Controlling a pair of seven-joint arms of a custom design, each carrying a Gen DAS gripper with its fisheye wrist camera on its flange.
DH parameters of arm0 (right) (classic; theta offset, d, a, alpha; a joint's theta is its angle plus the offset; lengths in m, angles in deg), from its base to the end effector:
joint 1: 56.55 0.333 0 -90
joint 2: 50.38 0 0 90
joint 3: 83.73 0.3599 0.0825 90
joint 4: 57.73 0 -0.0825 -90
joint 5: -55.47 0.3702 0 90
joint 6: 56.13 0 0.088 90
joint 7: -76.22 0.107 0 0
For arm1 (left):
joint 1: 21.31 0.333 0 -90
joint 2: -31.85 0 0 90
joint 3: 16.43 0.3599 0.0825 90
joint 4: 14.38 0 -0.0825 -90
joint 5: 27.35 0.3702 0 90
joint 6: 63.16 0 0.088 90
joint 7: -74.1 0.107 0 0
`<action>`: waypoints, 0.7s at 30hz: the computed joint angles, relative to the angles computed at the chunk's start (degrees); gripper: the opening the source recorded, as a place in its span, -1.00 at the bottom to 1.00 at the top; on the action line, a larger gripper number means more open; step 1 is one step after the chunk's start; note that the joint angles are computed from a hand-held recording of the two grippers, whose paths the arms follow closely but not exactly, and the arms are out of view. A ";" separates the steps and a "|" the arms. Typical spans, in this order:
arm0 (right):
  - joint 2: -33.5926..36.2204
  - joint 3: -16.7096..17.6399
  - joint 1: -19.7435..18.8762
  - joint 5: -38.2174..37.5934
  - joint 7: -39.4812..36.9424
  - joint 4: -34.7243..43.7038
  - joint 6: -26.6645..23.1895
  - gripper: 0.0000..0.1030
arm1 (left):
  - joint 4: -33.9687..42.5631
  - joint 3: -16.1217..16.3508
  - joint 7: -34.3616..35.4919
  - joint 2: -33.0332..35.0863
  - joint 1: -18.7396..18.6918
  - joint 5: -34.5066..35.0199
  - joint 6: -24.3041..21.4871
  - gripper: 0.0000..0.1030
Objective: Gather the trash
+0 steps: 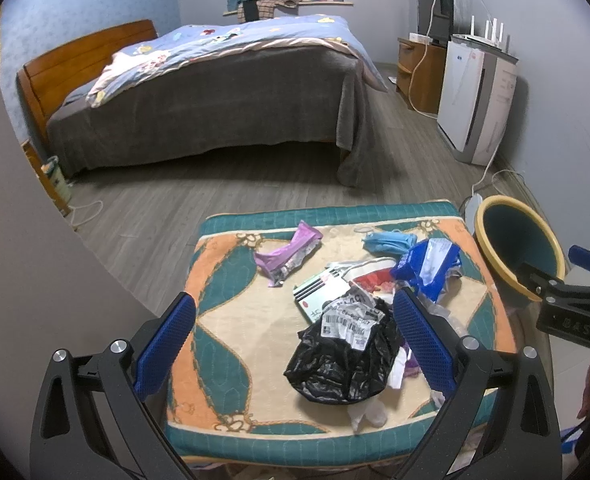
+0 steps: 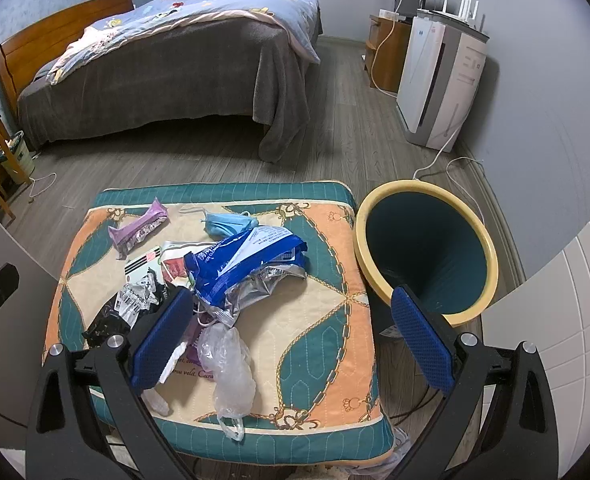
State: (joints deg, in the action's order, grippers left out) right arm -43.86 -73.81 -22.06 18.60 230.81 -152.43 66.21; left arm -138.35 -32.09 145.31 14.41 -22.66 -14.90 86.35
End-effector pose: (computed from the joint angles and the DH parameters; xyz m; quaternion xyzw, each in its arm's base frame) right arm 0.4684 0.4133 0.6310 -0.6295 0.7013 -0.2518 0.2202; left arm 0.4615 -0.1668 0.6495 -0.6098 0.6973 -0.2597 0.2729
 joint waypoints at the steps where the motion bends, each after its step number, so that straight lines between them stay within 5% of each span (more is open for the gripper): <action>1: -0.03 -0.01 -0.03 0.09 0.03 -0.08 0.11 0.89 | -0.48 0.07 -0.03 -0.11 -0.12 -0.18 0.55 0.90; 11: -0.43 -0.33 -1.65 4.87 -1.85 -1.36 2.75 0.89 | 0.42 2.49 3.53 1.52 -2.49 -7.99 1.43 0.90; 14: 0.42 -0.33 -2.41 8.64 -5.98 -0.36 1.47 0.89 | 2.19 2.15 5.59 3.18 -2.50 -7.01 -1.60 0.90; 18: -0.07 -0.40 -4.63 17.27 -13.77 -1.81 6.25 0.89 | 3.17 2.32 10.36 4.99 -3.17 -4.97 -3.68 0.90; 21: -1.68 -0.53 -4.19 11.77 -17.11 -4.99 9.84 0.89 | 3.93 2.72 12.25 6.66 -3.42 -4.42 -3.35 0.90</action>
